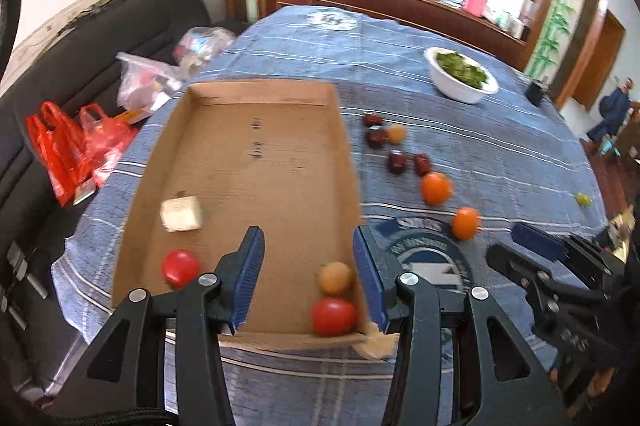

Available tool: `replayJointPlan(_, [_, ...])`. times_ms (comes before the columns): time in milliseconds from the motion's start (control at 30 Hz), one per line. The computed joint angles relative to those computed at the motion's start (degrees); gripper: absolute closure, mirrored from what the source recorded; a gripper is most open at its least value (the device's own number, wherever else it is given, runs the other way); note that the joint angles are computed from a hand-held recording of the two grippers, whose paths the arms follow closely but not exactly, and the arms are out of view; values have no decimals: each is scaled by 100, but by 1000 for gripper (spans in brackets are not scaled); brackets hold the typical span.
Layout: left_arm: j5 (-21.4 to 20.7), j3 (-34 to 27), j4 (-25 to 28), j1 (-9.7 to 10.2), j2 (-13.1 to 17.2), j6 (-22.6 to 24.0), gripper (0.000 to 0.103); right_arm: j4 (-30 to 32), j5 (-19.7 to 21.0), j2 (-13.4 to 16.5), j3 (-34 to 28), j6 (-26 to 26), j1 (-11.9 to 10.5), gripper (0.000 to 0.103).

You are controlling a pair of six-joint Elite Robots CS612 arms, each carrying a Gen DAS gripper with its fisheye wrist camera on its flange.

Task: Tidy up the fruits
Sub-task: 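Move left tool to the pale round bun while right tool moves to an orange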

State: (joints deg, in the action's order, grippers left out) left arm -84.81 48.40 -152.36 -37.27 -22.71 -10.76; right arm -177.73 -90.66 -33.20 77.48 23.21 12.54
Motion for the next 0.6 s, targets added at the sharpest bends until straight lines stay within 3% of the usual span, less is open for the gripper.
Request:
replayJointPlan(267, [-816, 149, -50, -92, -63, 418, 59, -257, -161, -134, 326, 199, -62, 50])
replayJointPlan(600, [-1360, 341, 110, -148, -141, 878, 59, -436, -240, -204, 537, 317, -111, 50])
